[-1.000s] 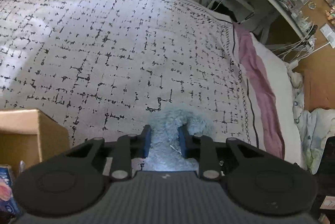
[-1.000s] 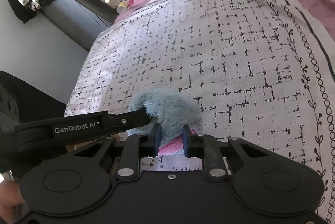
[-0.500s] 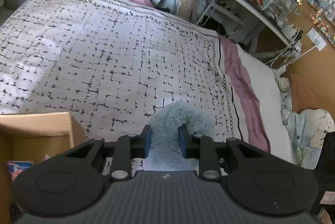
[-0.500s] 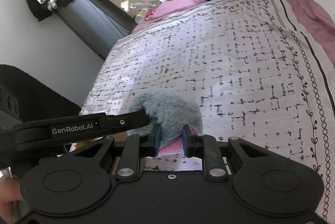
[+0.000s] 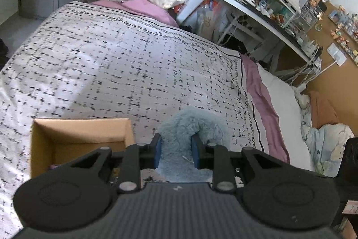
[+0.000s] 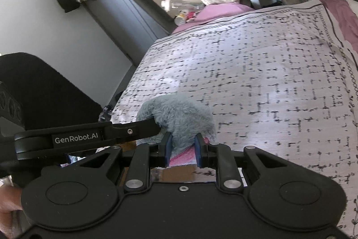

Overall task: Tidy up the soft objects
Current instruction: 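Carry the grey-blue plush with both tools over the box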

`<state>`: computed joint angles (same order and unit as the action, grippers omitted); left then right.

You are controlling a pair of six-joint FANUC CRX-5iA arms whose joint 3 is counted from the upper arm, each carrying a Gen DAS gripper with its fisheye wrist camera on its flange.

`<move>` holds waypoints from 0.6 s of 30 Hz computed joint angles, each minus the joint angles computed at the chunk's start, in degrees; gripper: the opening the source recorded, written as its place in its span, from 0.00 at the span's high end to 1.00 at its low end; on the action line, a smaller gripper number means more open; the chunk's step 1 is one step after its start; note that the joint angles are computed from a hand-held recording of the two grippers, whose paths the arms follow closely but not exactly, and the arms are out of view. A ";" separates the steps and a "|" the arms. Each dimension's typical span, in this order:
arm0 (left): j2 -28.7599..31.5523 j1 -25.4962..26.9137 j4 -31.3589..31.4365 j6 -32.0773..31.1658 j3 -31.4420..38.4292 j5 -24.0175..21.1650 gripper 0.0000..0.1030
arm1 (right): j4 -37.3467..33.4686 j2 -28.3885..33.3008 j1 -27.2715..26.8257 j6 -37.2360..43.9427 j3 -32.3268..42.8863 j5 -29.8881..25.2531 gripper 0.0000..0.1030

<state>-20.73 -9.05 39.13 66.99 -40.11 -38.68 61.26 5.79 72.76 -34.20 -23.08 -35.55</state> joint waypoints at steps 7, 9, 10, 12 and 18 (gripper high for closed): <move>-3.78 4.28 2.58 -3.58 -3.53 -1.20 0.74 | -3.01 3.28 1.48 5.06 4.76 -1.48 0.80; -4.59 5.59 3.40 -4.88 -4.59 -1.49 0.74 | -4.29 4.47 1.81 6.96 6.40 -1.89 0.80; -4.77 6.14 3.74 -5.39 -4.93 -1.65 0.74 | -4.87 5.06 1.93 7.85 7.19 -2.06 0.80; -5.23 7.52 4.77 -6.44 -5.88 -2.10 0.74 | -5.94 6.25 2.17 9.46 8.77 -2.39 0.80; -6.98 11.96 8.14 -10.45 -8.70 -3.42 0.74 | -9.31 9.67 2.54 14.43 13.74 -3.23 0.80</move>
